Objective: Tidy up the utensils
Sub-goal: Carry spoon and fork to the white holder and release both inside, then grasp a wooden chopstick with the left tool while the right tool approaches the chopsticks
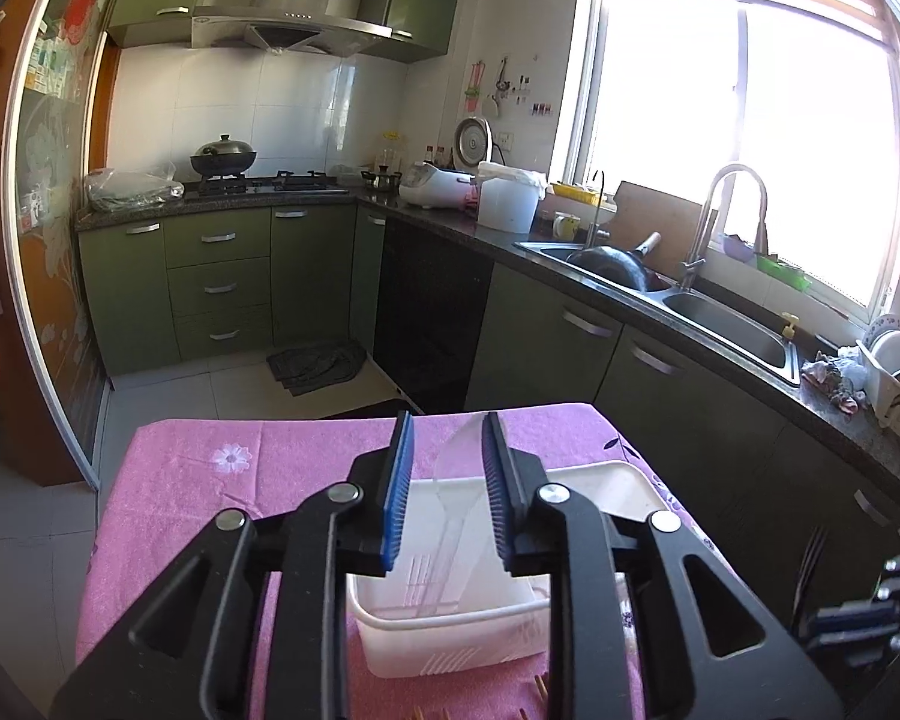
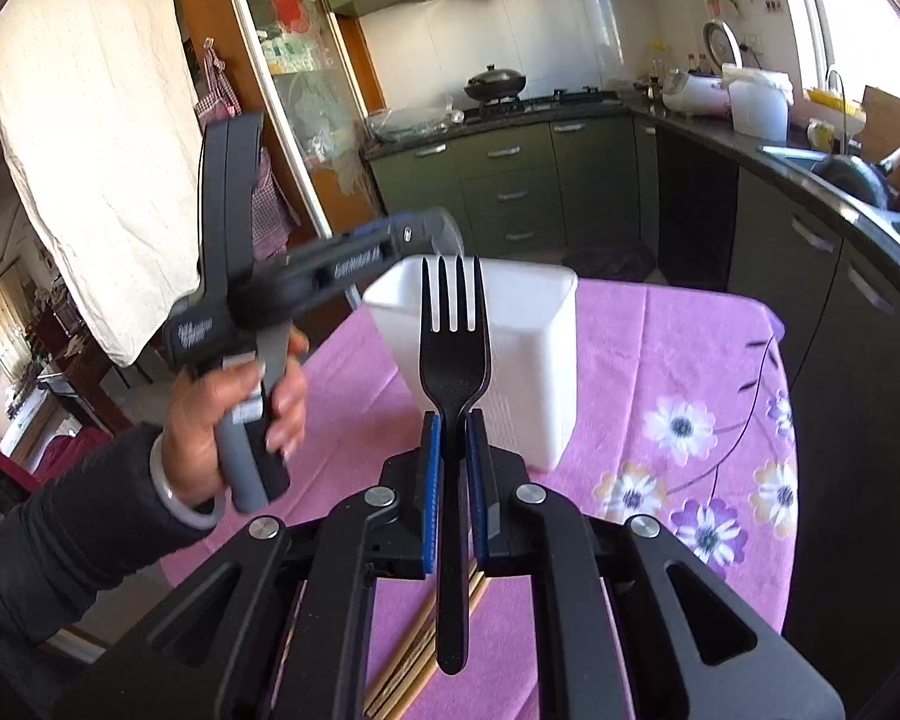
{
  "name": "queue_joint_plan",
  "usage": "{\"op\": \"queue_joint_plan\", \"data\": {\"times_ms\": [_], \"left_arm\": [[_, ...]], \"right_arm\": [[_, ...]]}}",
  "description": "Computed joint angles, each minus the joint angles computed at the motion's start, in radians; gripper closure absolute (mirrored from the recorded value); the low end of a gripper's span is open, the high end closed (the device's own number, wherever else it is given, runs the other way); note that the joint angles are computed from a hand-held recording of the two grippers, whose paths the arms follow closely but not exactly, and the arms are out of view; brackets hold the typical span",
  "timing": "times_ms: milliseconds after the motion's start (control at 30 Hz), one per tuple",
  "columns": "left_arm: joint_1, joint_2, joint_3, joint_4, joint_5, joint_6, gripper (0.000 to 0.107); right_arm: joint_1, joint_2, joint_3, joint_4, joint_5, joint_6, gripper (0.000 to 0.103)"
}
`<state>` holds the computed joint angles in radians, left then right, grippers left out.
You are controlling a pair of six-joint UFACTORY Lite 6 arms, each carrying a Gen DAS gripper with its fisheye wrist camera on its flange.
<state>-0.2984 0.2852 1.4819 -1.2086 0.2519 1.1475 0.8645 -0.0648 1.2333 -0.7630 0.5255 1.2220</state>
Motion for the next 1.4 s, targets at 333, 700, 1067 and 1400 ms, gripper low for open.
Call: {"op": "queue_joint_plan", "data": {"times_ms": [333,700,1067,1400], "left_arm": [[0.15,-0.295,-0.263,-0.044,0.164,0.071,0.074],[0.184,-0.454,-0.38,0.02,0.224,0.07,0.073],[0.172,-0.417,-0.4,0.295,0.263,-0.214,0.073],[0.13,-0.492,-0.486,0.532,0.281,-0.394,0.072]], "right_arm": [[-0.09,0.388,0.591,-0.318,0.093,0.102,0.094],[-0.199,0.597,0.613,-0.574,-0.016,0.385,0.093],[-0.106,0.325,0.112,-0.926,0.039,0.815,0.093],[0.0,0.182,-0.044,-0.903,0.142,0.839,0.073]]}}
